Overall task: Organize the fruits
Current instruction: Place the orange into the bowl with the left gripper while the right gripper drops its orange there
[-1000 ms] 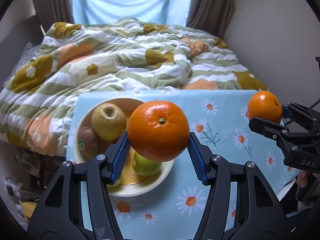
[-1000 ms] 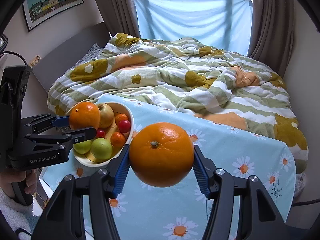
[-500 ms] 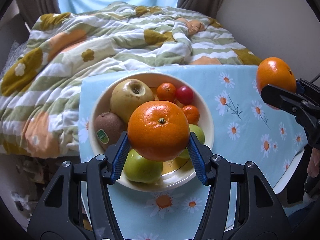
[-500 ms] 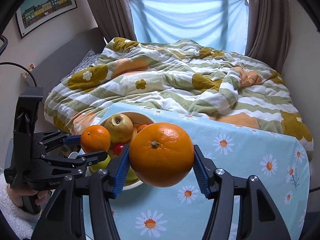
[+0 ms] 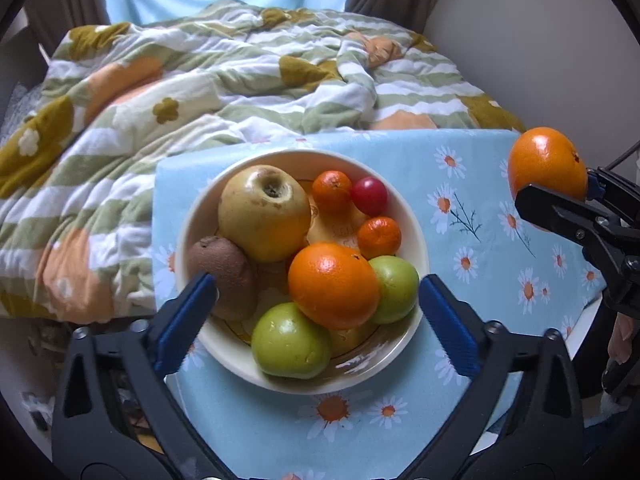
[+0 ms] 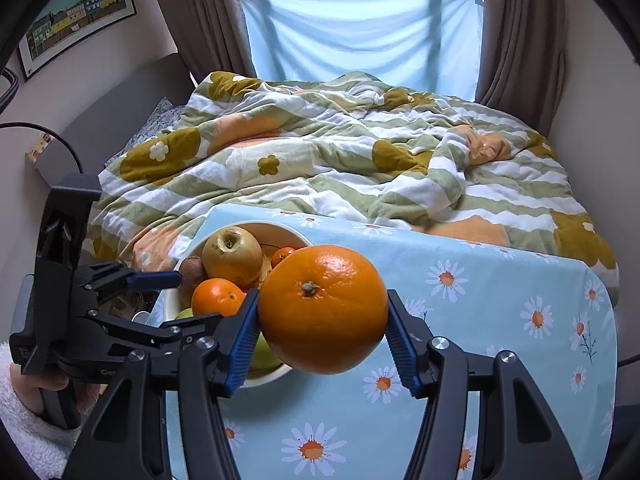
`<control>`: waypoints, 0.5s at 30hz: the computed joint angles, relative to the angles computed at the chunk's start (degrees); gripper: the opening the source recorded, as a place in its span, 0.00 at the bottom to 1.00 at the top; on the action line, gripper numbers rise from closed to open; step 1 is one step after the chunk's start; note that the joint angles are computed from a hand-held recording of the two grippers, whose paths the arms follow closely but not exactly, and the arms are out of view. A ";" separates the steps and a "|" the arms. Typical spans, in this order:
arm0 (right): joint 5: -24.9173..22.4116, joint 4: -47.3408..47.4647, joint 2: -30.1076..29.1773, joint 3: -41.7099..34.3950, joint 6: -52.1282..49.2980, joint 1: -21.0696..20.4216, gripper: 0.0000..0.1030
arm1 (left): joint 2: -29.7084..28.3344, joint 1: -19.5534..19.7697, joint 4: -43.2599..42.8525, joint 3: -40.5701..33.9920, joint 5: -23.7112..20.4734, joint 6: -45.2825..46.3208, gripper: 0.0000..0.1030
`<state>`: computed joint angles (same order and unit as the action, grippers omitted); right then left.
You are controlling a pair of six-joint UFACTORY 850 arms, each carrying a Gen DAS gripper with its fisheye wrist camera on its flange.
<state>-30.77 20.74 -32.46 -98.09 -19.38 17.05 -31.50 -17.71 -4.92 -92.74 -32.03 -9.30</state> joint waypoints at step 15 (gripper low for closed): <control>-8.34 8.10 -7.40 -11.18 -13.82 -0.12 0.53 | 6.16 -1.17 16.20 6.69 0.28 -24.38 1.00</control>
<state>-39.10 28.84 -39.86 -109.27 -33.20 16.93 -25.34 -18.88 11.28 -86.05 -31.75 -33.68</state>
